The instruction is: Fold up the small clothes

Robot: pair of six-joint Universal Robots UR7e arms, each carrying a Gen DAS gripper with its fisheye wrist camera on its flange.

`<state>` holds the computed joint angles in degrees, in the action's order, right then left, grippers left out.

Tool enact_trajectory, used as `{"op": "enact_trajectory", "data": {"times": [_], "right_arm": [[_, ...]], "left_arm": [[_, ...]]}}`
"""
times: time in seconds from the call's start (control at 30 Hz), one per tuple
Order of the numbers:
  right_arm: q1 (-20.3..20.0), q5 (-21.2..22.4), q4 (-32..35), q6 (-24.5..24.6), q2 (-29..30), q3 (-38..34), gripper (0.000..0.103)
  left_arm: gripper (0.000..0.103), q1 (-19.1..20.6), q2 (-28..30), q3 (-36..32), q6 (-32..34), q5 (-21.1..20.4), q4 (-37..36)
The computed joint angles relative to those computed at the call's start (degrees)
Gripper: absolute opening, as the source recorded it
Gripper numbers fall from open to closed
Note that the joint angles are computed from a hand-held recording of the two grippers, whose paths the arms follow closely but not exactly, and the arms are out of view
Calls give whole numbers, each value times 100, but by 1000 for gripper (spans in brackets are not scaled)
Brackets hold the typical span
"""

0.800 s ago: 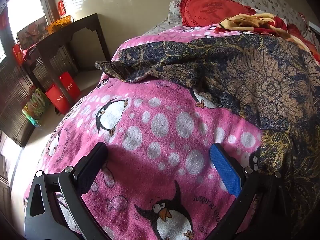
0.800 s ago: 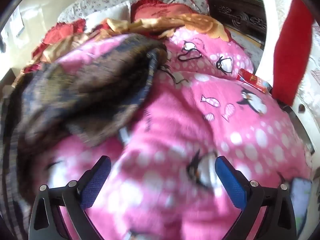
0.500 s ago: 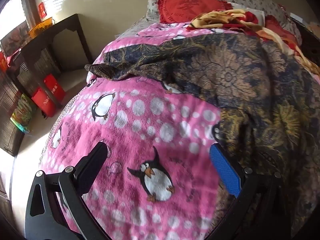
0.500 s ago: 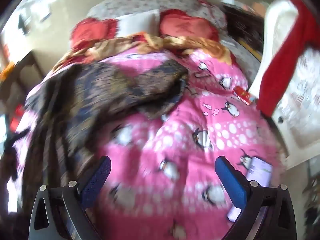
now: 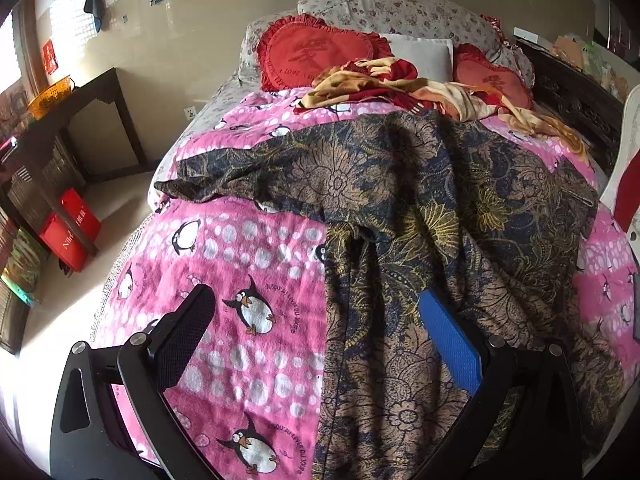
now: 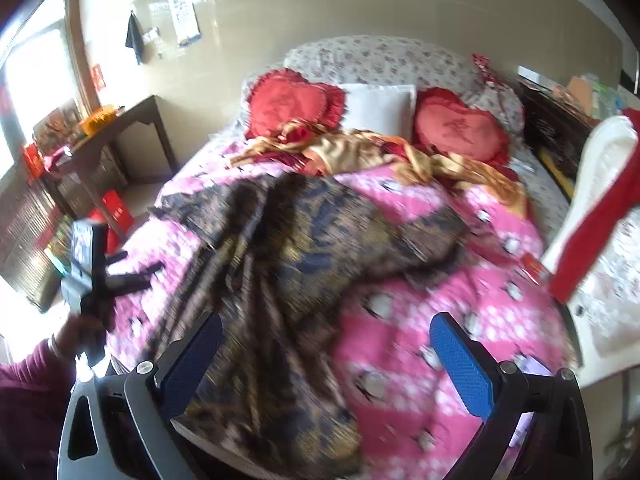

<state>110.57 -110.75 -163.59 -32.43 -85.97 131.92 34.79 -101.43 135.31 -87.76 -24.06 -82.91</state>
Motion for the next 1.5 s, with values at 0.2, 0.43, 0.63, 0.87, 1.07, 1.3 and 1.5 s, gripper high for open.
{"op": "enact_trajectory", "data": {"times": [0.2,0.43,0.63,0.87,1.07,1.3,1.5], "right_arm": [[309,312,-779,810,1556,-684,103],[382,-122,-2511,443,3208,-1054,103],[146,-234,-2763,726,3907,-1294,103],[96,-509,-3156,511,4436,-1422,103],[54,-735,-3189,459,4715,-1554,103],[-33,-755,-3185,519,4858,-1653,103],[-52,-769,-3146,584,4948,-1743,103]], "left_arm": [[103,134,183,-127,353,84,-410],[103,563,428,-102,1093,264,-1466],[103,918,616,-5,1923,222,-2823],[103,1188,898,14,2529,235,-3657],[102,1410,1043,22,2977,134,-4311],[103,1581,1203,-35,3230,178,-4622],[103,1708,1294,-84,3373,87,-4864]]}}
